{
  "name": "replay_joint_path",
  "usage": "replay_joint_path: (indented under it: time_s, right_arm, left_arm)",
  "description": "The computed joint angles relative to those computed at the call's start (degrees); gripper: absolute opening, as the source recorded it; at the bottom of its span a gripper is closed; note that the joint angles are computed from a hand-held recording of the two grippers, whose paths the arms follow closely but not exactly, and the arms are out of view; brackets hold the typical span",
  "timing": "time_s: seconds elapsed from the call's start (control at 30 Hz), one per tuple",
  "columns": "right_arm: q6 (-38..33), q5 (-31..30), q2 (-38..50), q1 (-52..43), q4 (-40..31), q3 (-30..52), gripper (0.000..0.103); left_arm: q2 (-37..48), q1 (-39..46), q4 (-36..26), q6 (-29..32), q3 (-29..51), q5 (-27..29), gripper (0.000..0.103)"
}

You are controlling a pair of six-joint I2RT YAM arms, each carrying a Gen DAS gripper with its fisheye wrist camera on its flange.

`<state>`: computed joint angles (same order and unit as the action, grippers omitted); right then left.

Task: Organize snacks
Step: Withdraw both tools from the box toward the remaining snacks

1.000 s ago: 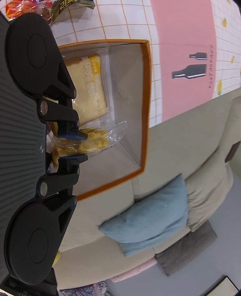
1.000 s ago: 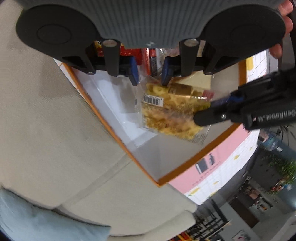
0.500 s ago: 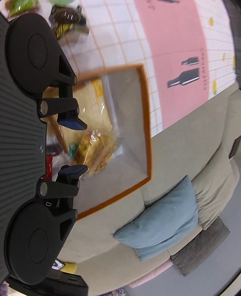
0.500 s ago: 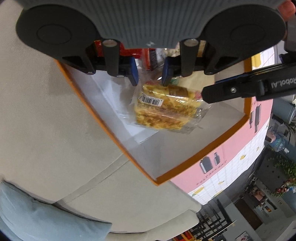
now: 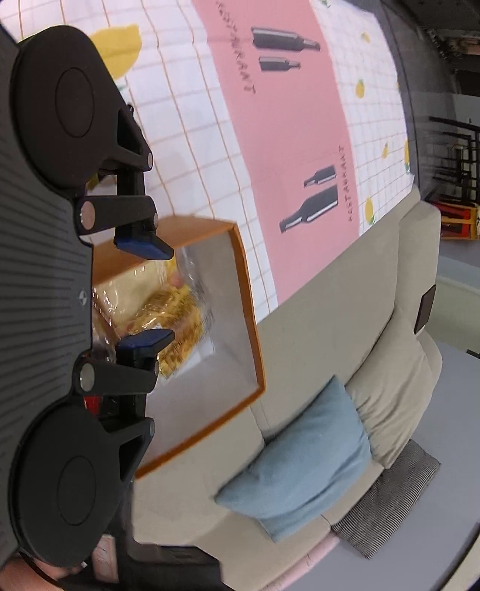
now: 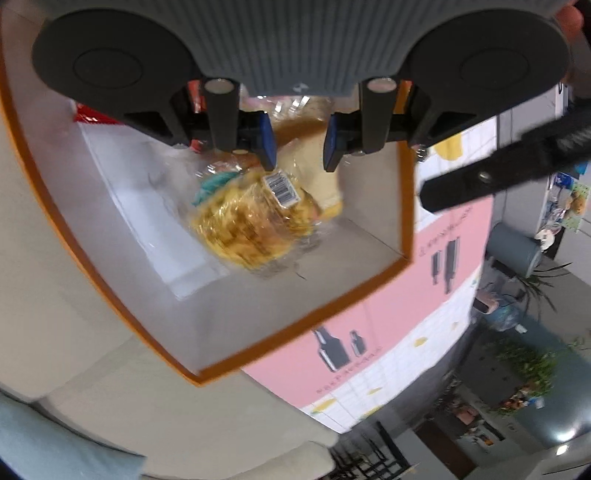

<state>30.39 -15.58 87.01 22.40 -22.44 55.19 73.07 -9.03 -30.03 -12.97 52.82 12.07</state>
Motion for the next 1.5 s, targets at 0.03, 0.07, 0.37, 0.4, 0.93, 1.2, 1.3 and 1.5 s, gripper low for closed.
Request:
replay_joint_path:
  time_s: [0.03,0.07,0.37,0.4,0.93,1.2,1.3,1.5]
  right_arm:
    - [0.2,0.0,0.1,0.0,0.7,0.0,0.027]
    - [0.4,0.2,0.6,0.0,1.2,0.5,0.027]
    - [0.4,6.7,7.9,-1.1,1.4,4.6,0.025]
    - [0.0,8.8,8.2,-0.9,1.4,4.9,0.025]
    - [-0.3,17.5,-3.6,6.4,-2.7,3.3,0.035]
    - [2.7,28.6,-16.1,19.6,-3.4,-1.6,0.045]
    - [5.1,33.8,-17.6,25.9,-2.9,-2.7,0.047]
    - [9.8,42.5,-17.5,37.9,-2.2,-4.0,0.049]
  left_arm:
    - [-0.2,0.3,-0.1,0.1,-0.3,-0.1,0.046]
    - [-0.3,0.6,-0.1,0.1,-0.5,0.1,0.046]
    - [-2.6,3.4,-0.9,0.6,-1.8,1.6,0.046]
    - [-3.0,3.7,-1.2,0.8,-2.0,1.8,0.046]
    - [-14.8,4.6,-8.3,7.9,-3.9,-3.8,0.049]
    - [-25.6,9.1,-15.2,13.2,-5.9,-5.3,0.054]
    - [-29.5,11.1,-17.7,15.8,-6.8,-6.6,0.056]
    - [-39.1,20.1,-21.2,25.0,-10.3,-2.5,0.058]
